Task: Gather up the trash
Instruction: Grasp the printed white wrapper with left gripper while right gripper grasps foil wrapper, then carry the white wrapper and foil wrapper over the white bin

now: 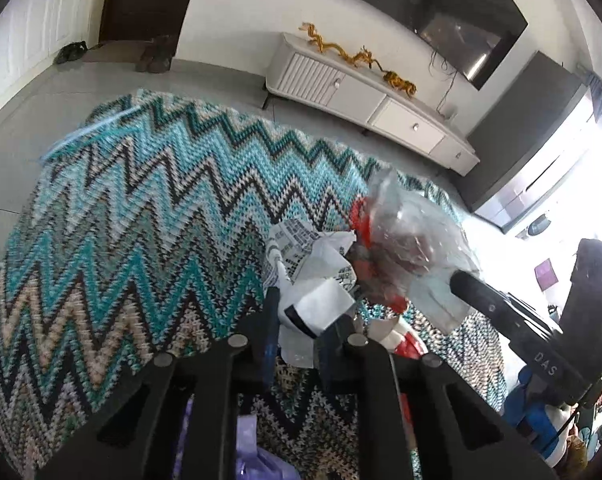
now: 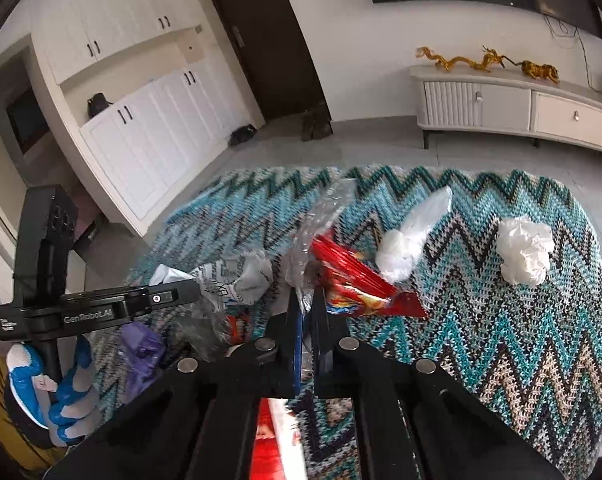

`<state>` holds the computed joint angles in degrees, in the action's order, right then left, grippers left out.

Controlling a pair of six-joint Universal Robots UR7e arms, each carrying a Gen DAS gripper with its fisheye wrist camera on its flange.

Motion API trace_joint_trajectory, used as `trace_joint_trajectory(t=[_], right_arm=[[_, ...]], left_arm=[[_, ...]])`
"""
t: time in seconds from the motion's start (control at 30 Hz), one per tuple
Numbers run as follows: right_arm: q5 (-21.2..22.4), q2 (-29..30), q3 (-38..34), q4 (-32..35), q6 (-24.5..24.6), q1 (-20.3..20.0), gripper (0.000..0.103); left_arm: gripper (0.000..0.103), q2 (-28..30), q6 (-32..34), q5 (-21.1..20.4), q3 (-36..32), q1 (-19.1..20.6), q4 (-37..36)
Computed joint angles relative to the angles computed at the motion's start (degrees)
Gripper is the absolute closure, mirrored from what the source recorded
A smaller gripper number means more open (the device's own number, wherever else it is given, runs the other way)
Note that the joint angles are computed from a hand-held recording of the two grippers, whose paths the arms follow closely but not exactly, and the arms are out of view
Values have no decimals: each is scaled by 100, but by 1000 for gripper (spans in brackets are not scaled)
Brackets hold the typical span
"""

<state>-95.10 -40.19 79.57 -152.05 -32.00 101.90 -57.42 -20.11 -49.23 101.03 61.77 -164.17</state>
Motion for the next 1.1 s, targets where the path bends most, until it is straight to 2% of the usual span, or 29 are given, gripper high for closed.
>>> trace_joint_trajectory(t=[0.3, 0.7, 0.93, 1.1], right_arm=[[302, -654, 647, -340, -137, 304, 101], [645, -2047, 1774, -1037, -54, 530, 101], [783, -3083, 2482, -1385, -76, 401, 101], [866, -3853, 2875, -1509, -94, 130, 101]], left_arm=[[88, -614, -148, 470, 615, -534, -308], [88, -1268, -299, 1284, 1171, -1613, -336], [88, -1325, -241, 1574, 1267, -2224, -355], [88, -1035, -118, 1511, 1059, -2567, -350]])
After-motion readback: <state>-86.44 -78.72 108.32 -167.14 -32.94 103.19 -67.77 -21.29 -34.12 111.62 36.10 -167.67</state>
